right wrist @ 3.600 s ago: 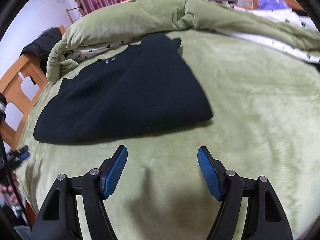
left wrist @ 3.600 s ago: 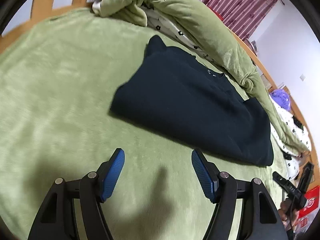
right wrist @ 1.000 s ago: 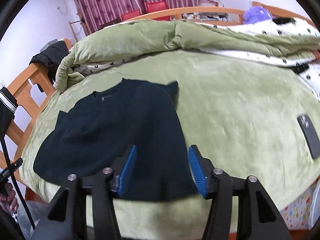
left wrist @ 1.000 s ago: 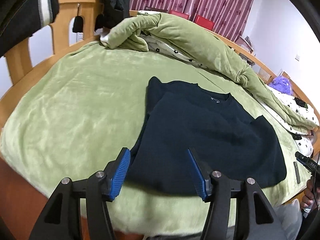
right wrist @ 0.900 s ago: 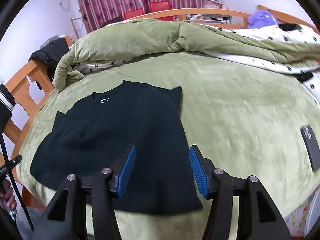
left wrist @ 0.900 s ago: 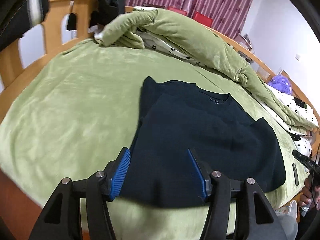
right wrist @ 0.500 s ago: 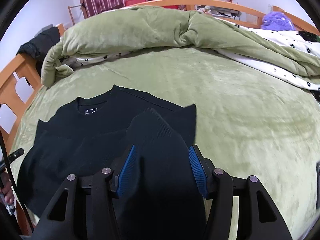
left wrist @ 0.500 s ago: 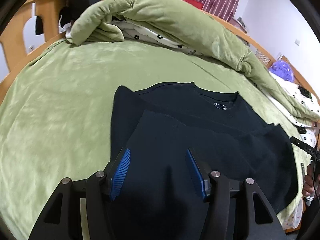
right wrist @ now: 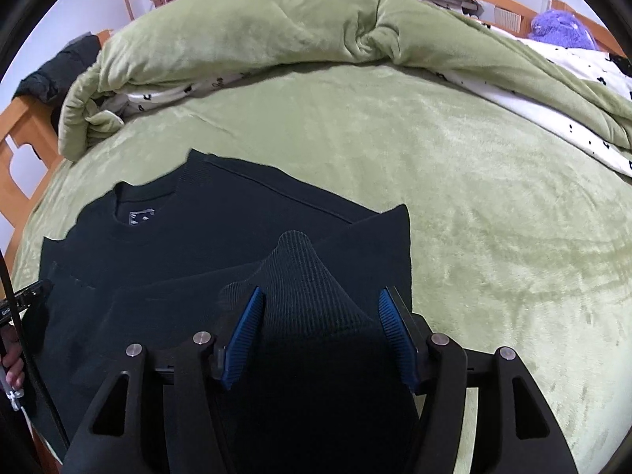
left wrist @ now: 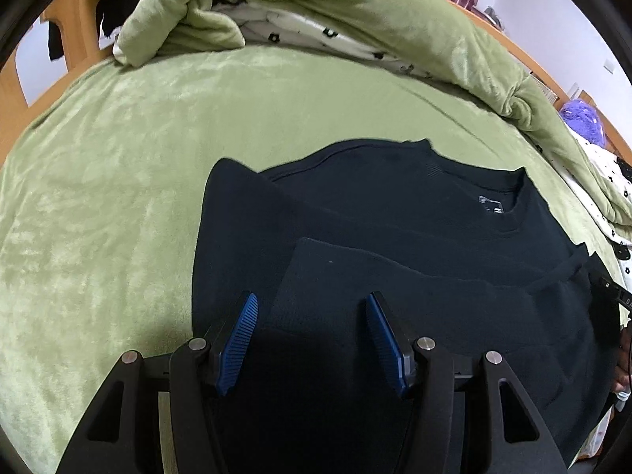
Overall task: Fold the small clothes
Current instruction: 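Grasp the ribbed hem with both grippers and tug it straight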
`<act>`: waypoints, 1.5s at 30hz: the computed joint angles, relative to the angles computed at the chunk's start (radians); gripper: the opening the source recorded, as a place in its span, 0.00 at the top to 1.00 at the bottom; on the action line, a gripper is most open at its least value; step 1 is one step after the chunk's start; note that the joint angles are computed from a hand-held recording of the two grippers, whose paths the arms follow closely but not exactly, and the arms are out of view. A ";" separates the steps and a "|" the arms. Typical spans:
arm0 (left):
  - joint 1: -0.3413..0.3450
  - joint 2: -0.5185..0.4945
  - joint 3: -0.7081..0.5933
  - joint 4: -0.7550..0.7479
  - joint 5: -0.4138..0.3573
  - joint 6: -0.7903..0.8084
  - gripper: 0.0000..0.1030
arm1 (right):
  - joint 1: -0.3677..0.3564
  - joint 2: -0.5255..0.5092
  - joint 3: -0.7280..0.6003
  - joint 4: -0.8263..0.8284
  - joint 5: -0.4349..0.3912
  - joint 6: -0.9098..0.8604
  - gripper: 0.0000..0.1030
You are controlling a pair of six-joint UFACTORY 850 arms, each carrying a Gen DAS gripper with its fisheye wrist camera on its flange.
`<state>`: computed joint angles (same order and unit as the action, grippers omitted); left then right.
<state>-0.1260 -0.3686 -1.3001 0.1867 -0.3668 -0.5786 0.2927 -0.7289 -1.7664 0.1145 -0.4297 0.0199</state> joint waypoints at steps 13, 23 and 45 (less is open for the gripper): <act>0.006 0.021 0.027 -0.001 0.070 0.000 0.93 | 0.000 0.028 0.047 0.145 0.046 -0.182 0.88; 0.021 0.115 0.080 0.273 0.191 -0.296 0.94 | 0.002 0.095 0.063 0.499 0.145 -0.506 0.91; 0.044 0.008 -0.016 0.235 0.075 -0.312 0.84 | 0.037 -0.297 -0.478 -0.071 -0.199 0.051 0.64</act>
